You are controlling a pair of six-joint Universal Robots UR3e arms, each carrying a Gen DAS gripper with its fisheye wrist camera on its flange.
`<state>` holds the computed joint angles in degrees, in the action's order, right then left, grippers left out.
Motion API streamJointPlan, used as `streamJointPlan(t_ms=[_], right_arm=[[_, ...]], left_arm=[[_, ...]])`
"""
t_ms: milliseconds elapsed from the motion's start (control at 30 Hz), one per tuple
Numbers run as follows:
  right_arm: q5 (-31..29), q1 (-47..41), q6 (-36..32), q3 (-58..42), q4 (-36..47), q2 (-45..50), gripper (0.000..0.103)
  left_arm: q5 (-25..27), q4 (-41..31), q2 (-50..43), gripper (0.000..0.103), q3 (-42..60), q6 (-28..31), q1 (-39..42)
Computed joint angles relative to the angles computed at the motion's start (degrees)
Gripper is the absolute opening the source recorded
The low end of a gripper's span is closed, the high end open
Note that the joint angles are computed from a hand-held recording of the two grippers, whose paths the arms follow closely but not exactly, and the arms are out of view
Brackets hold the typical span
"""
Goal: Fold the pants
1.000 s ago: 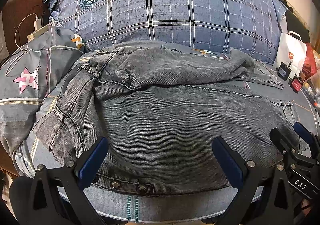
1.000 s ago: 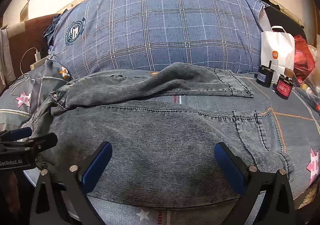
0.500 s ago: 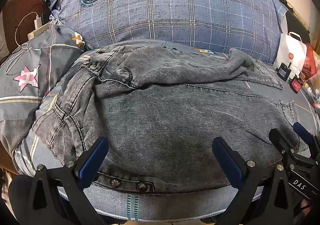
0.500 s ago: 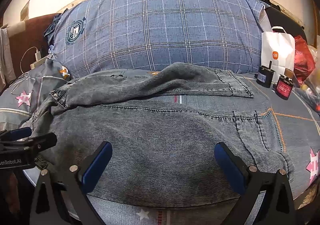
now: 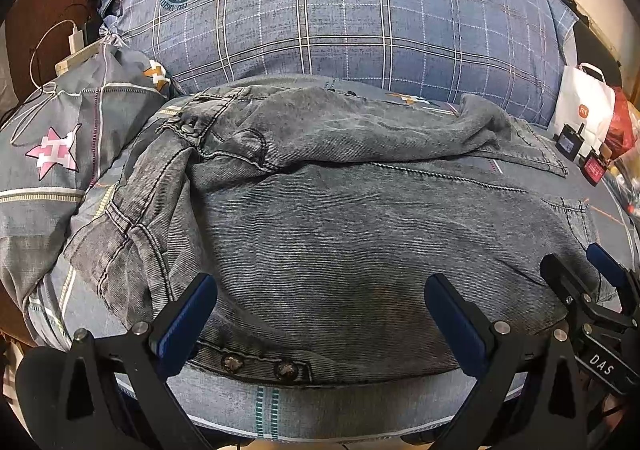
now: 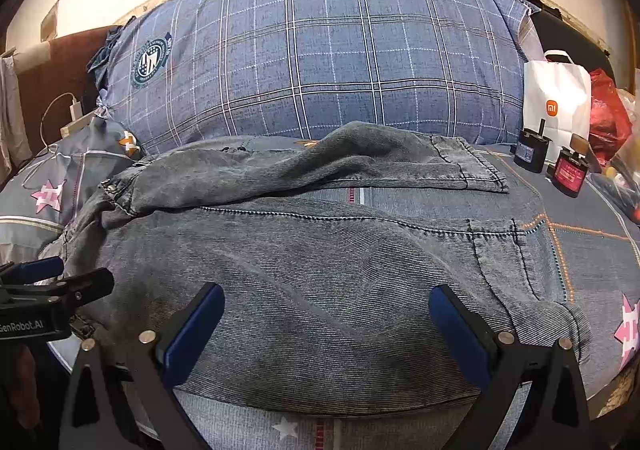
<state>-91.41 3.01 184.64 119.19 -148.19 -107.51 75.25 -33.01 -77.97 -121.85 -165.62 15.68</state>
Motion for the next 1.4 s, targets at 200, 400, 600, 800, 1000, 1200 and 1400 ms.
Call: streamJointPlan(t_ms=[200,400,600,800,1000,1200,1400], right_arm=[[4.6,-5.6,0.9,0.8,4.4,-3.4,0.103],[21.4,-24.8,-4.4,-0.7,23.1,-15.0,0.103],[27.6,-45.0,-15.3,-9.6,44.8,-16.6,0.103],[27.7,-48.2,-18.5,-13.8,54.3,-8.6,0.093],[23.9,-47.1,-17.4,-12.8,55.3,-8.8,0.086],[23.5,-46.3,-20.4,-13.8,59.4,-11.3,0.086],[24.0,-43.6,-18.6,-11.7,56.0,-9.2,0.086]], left_arm=[[-3.2,-1.4,0.8,0.103,0.5,0.7,10.5],[-5.6,-7.2,-7.7,0.103,7.3,-3.0,21.3],[-5.6,-8.3,-14.5,0.103,9.7,-1.9,21.4],[-9.1,-7.3,-14.4,0.103,7.8,1.6,23.8],[-16.2,-16.5,-11.6,0.103,8.6,4.5,30.2],[-20.4,-23.7,-11.1,0.102,10.0,6.0,35.7],[-20.1,-26.1,-14.2,0.042,14.2,5.0,35.8]])
